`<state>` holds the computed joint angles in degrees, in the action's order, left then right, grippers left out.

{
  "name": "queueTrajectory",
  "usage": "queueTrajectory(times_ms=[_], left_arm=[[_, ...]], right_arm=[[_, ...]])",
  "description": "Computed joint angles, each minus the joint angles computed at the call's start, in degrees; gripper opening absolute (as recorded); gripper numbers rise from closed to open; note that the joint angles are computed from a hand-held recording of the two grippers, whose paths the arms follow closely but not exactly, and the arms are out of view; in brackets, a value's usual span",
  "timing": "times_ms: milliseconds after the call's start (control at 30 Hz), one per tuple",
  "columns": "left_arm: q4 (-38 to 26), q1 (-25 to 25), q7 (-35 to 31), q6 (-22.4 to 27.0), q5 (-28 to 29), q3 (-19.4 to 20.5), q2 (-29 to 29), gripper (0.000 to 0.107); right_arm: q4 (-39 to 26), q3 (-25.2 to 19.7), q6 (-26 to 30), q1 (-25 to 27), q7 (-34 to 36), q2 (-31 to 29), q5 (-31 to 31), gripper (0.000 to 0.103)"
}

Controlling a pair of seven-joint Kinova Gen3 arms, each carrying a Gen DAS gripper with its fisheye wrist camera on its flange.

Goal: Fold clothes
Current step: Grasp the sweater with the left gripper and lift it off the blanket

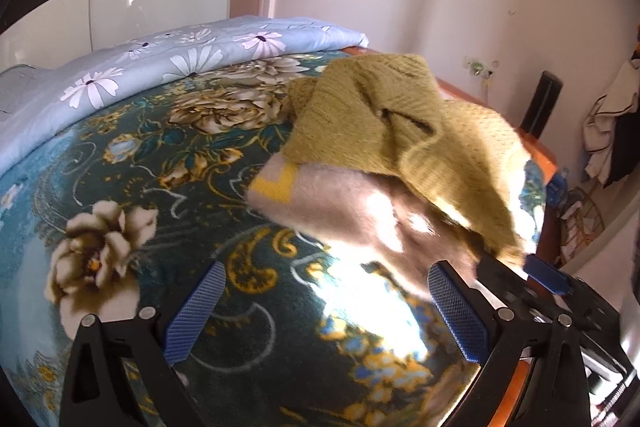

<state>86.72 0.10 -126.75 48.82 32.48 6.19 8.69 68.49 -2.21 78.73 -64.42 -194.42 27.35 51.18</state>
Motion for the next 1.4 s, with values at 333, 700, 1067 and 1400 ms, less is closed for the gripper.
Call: queueTrajectory(times_ms=[333, 700, 1067, 1400], left_arm=[[-15.46, 2.62, 4.12, 8.02, -3.09, 3.73, 9.15, 0.102], [-29.21, 0.13, 10.79, 23.83, 6.64, 8.18, 20.38, 0.089], [-28.83, -3.4, 10.16, 28.93, 14.73, 9.2, 21.87, 0.091], [-31.95, 1.04, 15.61, 27.34, 11.6, 8.05, 22.83, 0.083]], right_arm=[[2.36, -0.37, 6.08, -3.2, -3.78, -2.48, 5.44, 0.082], [2.84, -2.33, 14.7, -2.31, -6.39, -3.14, 4.29, 0.082], [4.98, -3.94, 9.64, 0.18, -5.67, -3.63, 2.11, 0.082], [4.33, -3.36, 9.65, 0.4, -4.06, -3.38, 1.17, 0.082]])
